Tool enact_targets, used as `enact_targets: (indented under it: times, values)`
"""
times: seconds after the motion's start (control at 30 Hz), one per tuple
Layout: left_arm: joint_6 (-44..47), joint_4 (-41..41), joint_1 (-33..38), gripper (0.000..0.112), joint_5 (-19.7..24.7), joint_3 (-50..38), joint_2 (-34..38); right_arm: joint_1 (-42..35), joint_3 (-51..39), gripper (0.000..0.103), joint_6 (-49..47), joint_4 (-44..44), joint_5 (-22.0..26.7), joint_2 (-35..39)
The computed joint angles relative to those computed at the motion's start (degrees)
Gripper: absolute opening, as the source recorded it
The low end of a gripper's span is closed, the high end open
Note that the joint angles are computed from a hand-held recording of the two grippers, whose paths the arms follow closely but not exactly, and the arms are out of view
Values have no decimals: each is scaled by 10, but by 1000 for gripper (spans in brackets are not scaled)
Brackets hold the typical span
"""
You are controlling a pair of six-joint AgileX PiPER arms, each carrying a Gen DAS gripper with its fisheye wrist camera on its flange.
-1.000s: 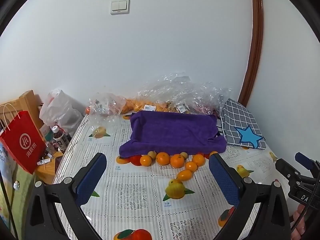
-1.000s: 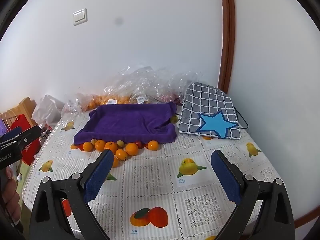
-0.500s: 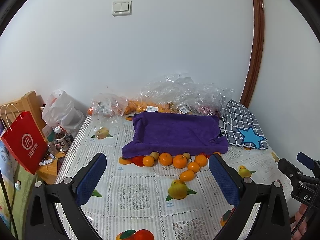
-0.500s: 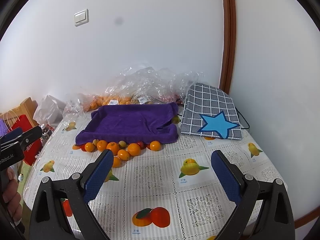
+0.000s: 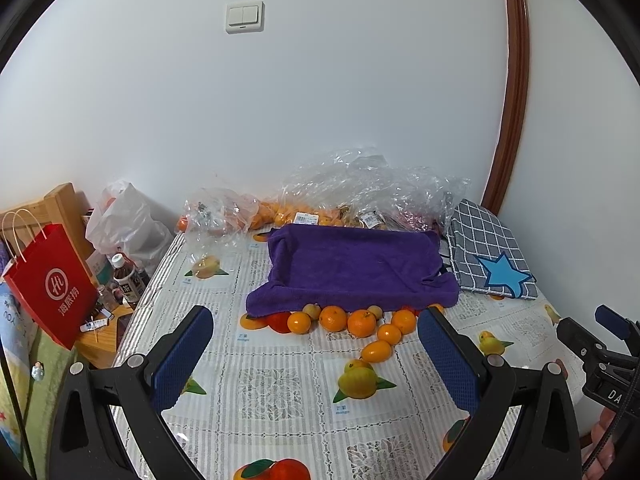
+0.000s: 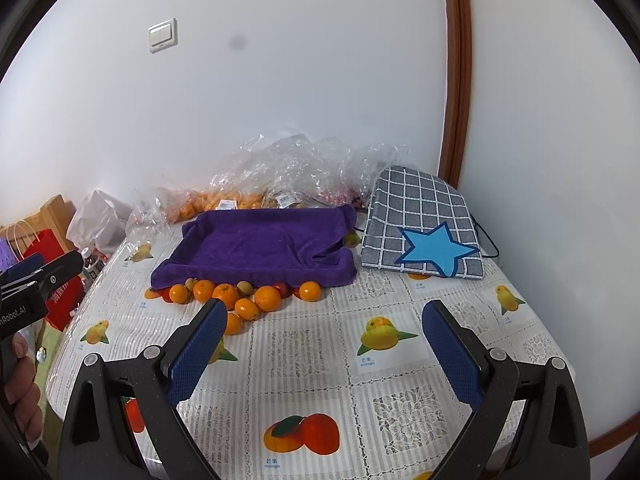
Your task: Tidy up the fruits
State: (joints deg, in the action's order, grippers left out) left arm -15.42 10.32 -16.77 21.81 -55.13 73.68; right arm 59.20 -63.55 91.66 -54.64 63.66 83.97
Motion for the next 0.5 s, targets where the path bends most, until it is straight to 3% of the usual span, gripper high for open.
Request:
enact_targets:
  times: [0.5]
  values:
    - [-7, 6, -2, 103, -9, 8, -3, 3, 3, 97, 3, -2, 0, 1]
